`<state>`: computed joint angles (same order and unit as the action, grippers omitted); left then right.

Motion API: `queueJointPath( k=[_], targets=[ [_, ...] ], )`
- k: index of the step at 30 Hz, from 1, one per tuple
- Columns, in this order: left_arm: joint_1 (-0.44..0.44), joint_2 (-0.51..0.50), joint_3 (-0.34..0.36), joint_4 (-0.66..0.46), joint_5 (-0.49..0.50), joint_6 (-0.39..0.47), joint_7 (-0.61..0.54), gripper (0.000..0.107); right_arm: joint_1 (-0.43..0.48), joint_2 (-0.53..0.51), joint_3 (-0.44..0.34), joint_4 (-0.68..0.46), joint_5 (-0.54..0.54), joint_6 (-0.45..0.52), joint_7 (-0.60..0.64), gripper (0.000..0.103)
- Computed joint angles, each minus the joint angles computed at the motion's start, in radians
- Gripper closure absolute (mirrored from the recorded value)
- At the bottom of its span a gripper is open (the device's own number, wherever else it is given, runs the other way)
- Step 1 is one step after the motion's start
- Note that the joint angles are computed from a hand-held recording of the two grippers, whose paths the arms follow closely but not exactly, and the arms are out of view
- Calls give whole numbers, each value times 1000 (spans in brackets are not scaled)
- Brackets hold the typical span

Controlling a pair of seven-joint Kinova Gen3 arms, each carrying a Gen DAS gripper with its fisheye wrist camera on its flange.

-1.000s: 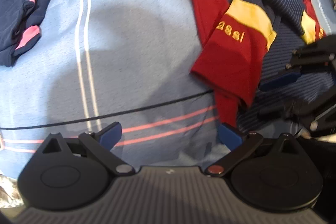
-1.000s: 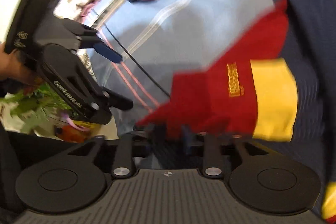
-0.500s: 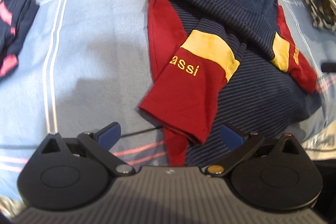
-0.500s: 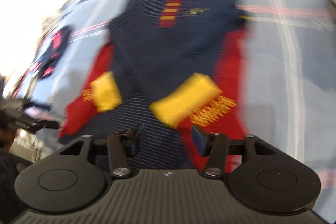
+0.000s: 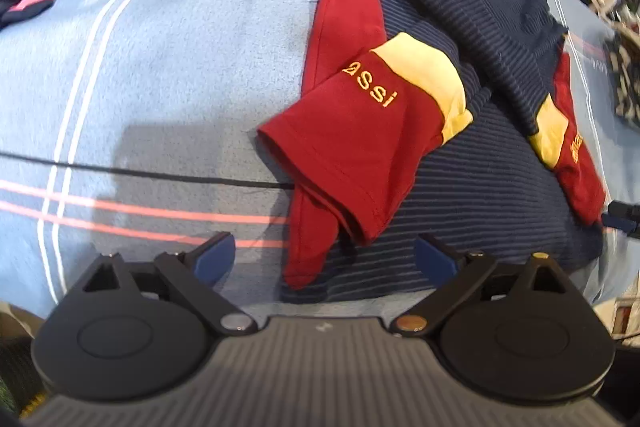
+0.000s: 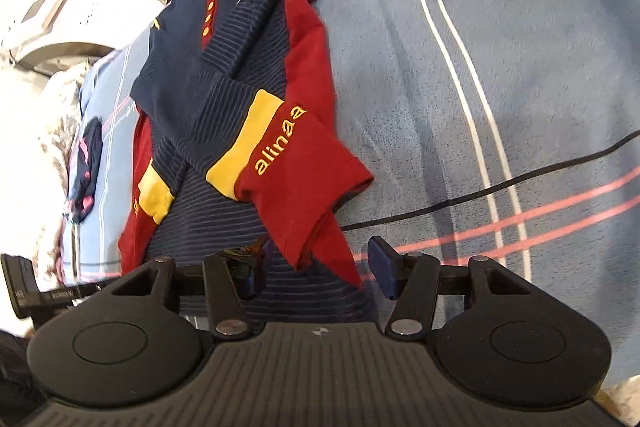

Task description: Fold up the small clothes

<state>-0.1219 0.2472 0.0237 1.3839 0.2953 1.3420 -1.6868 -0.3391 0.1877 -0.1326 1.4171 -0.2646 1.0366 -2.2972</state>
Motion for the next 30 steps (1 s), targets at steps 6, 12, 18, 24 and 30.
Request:
queueJointPath(
  k=[6,12,18,24,30],
  targets=[
    [-43,21,4,24,141,-20,15,19,45,-12,3,72,-104,-72,10,13],
    [-45,69,14,4,158,-16,17,33,61,-22,8,123,-162,-124,-47,19],
    [-22,96,9,-46,85,8,86,77,70,-25,4,141,-179,-133,-51,25],
    [-37,118,24,-87,99,54,96,94,79,-2,-5,111,-204,-101,4,68],
    [-36,145,24,-119,103,80,134,95,69,5,2,80,-176,-65,-10,85]
  ],
)
